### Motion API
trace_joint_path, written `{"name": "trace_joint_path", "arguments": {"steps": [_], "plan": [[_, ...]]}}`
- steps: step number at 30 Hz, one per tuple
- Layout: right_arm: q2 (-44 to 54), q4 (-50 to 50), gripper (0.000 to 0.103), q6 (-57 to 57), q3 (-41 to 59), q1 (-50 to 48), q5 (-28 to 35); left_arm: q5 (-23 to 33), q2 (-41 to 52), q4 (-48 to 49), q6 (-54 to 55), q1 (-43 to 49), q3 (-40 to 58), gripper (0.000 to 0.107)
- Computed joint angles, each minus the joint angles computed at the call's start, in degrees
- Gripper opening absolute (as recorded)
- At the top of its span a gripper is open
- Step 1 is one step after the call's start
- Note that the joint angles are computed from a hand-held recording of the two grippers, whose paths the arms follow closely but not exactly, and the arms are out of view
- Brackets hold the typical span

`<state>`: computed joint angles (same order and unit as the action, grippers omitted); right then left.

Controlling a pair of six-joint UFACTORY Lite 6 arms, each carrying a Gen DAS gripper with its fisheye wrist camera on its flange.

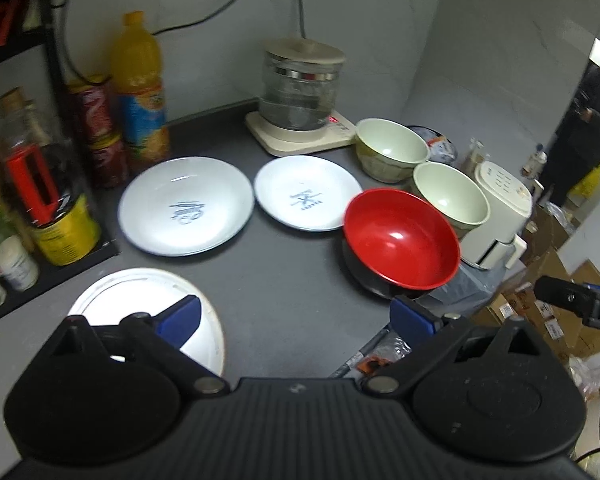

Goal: Organize plates and bowls
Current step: 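Close the right gripper on the rim of the large pale green bowl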

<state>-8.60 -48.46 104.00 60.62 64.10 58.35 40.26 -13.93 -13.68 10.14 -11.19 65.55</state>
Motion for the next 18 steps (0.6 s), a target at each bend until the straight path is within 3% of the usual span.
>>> {"name": "trace_joint_path", "arguments": {"steps": [10,18], "plan": [[0.64,0.42,0.103,-0.6,0.34,-4.97,0.23,0.25,11.73,-4.12,6.17,-0.5,9.05,0.1],[-3.56,-0.57,0.103,-4.98,-5.22,-15.98,-10.3,-0.23,21.67,-2.37,1.73,-4.57,19.01,0.1]]}}
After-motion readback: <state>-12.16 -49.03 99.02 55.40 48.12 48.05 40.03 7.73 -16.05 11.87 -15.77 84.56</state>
